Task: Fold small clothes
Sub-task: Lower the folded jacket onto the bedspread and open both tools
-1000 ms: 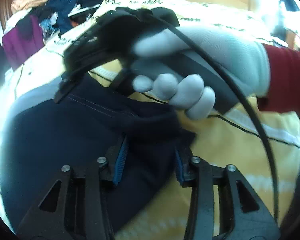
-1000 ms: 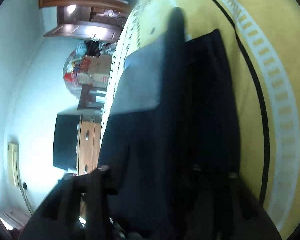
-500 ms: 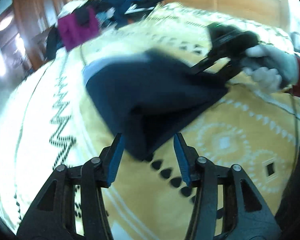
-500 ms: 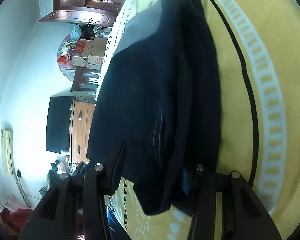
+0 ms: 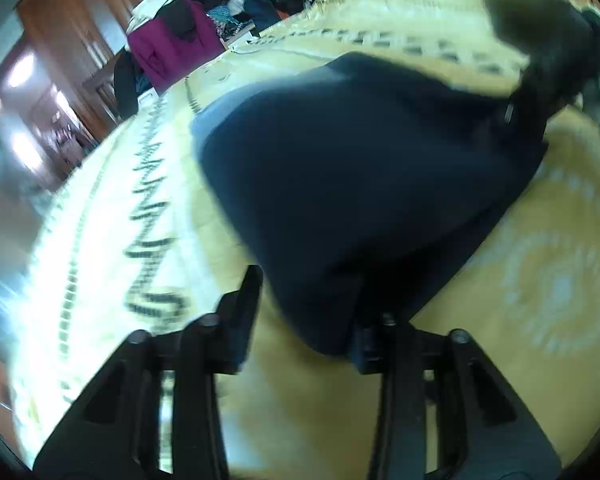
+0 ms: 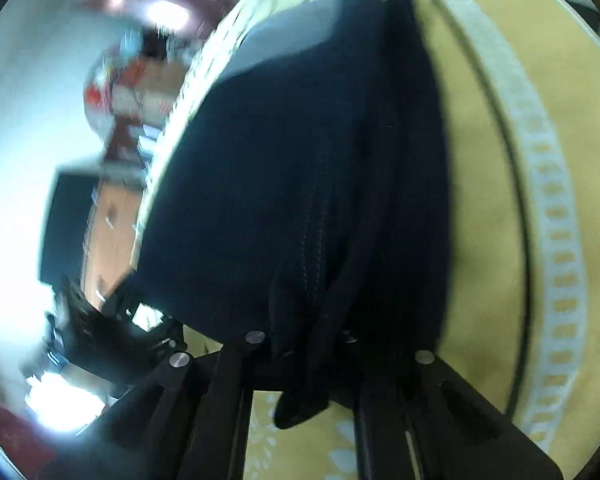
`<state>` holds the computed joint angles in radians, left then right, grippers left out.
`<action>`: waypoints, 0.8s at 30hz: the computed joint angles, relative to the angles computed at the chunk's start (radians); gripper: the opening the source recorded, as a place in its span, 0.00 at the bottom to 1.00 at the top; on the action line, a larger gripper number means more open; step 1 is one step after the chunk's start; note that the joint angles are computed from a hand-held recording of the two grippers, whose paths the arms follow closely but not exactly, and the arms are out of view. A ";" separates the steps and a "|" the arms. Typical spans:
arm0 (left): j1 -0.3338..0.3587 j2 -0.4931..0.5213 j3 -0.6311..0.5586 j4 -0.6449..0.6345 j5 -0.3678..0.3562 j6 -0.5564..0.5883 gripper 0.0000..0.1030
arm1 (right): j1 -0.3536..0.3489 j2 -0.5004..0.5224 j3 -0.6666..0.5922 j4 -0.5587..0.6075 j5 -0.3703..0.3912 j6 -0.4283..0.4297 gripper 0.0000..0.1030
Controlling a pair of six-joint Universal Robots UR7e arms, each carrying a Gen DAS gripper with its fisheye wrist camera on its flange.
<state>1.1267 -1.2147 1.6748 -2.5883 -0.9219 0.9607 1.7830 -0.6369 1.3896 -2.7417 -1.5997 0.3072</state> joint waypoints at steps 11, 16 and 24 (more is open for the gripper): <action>0.044 -0.065 -0.091 0.310 -0.111 -0.056 0.43 | -0.036 -0.036 0.103 -0.107 0.067 0.010 0.06; 0.032 -0.140 -0.138 0.318 -0.247 -0.118 0.43 | 0.056 -0.119 0.098 0.031 -0.176 -0.126 0.36; 0.078 0.046 -0.206 0.327 -0.265 -0.065 0.44 | 0.096 0.058 -0.194 0.146 -0.301 -0.310 0.35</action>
